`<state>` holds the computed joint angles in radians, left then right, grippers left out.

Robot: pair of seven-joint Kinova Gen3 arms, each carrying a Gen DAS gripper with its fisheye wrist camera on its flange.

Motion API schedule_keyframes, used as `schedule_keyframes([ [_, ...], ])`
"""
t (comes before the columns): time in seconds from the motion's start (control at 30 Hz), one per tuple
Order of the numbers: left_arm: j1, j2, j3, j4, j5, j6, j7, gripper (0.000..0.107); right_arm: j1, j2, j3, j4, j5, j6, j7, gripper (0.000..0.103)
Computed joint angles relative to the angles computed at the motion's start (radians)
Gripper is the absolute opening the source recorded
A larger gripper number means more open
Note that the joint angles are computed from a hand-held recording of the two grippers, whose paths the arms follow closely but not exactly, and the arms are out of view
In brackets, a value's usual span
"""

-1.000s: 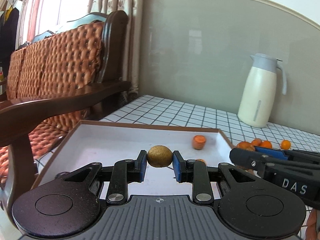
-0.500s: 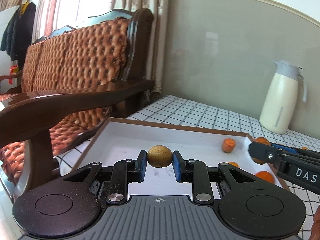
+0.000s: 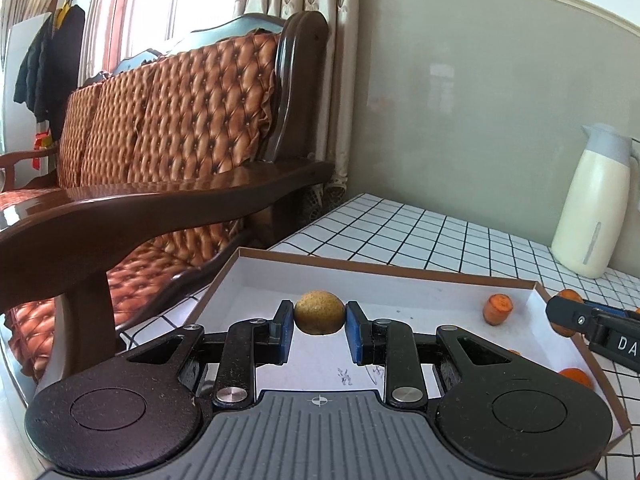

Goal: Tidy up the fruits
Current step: 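Open both tools to drop the fruits into the white box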

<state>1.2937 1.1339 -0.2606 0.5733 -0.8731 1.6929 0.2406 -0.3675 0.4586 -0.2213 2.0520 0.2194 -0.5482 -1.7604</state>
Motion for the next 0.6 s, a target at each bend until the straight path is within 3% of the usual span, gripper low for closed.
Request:
schedule_keyframes([
  [0.37, -0.033, -0.020, 0.014, 0.051, 0.013, -0.034, 0.021, 0.028, -0.065, 0.031, 0.038, -0.092, -0.094, 0.113, 0.052, 0.027],
  [0.4, -0.037, -0.020, 0.014, 0.053, 0.015, -0.034, 0.026, 0.028, -0.099, 0.036, 0.069, -0.103, -0.122, 0.125, 0.074, 0.031],
  [0.43, -0.041, -0.026, 0.016, 0.062, 0.020, -0.042, 0.024, 0.031, -0.125, 0.038, 0.092, -0.103, -0.162, 0.120, 0.097, 0.048],
  [0.5, -0.058, -0.026, 0.040, 0.033, 0.031, -0.024, 0.012, 0.086, -0.129, 0.036, 0.091, -0.077, -0.213, 0.060, 0.108, 0.081],
  [0.53, -0.051, -0.004, 0.024, -0.004, 0.023, 0.009, 0.007, 0.102, -0.132, 0.031, 0.093, -0.057, -0.223, 0.020, 0.104, 0.080],
  [0.6, -0.026, 0.042, -0.025, -0.067, -0.023, 0.052, -0.045, 0.103, -0.107, 0.028, 0.067, -0.031, -0.202, -0.042, 0.108, 0.079],
])
